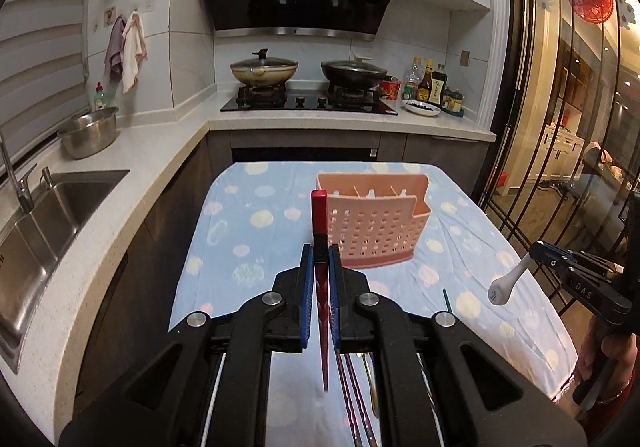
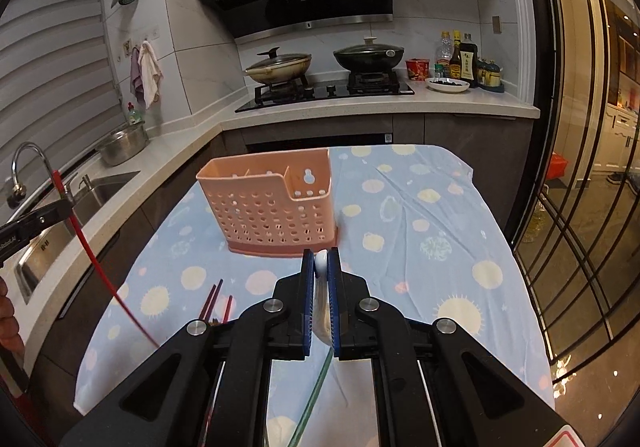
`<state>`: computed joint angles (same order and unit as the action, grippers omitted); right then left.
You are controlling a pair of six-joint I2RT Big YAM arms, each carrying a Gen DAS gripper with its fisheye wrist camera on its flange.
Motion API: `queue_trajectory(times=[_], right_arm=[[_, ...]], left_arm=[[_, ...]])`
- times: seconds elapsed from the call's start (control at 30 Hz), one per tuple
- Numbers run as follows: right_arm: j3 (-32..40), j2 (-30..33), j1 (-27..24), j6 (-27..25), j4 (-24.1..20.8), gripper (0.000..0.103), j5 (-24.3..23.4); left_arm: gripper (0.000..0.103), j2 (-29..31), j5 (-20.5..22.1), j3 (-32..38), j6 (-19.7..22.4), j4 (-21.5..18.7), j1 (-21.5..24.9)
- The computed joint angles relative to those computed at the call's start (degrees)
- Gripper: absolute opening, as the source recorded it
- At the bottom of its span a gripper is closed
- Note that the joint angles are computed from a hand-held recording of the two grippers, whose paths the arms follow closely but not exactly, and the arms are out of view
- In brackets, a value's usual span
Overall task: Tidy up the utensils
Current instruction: 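Lift and carry the red chopstick and white spoon over the pink holder with both tools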
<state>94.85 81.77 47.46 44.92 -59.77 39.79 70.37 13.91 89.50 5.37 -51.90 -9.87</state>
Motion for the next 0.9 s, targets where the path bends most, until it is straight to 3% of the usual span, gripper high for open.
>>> queue_trajectory(times=[0.27, 0.47, 0.7, 0.9], right_arm=[[9.1, 4.8, -6.0, -7.6, 3.4, 0.006, -6.3], [18.2, 10.5, -9.9, -10.9, 3.2, 0.006, -10.2], [25.6, 16.5, -13.6, -11.8, 2.4, 0.006, -13.8], [28.0, 20.1, -16.1, -10.8, 2.1, 0.007, -18.0]], left_arm=[[0.007, 6.5, -0.3, 12.2, -0.9, 0.9, -1.9], [0.007, 13.0, -1.6, 23.4, -1.8, 1.8, -3.5], [0.007, 25.2, -1.8, 41.5, -3.6, -4.2, -4.3], [0.007, 30.8, -3.1, 47.2, -3.3, -7.1, -5.1]])
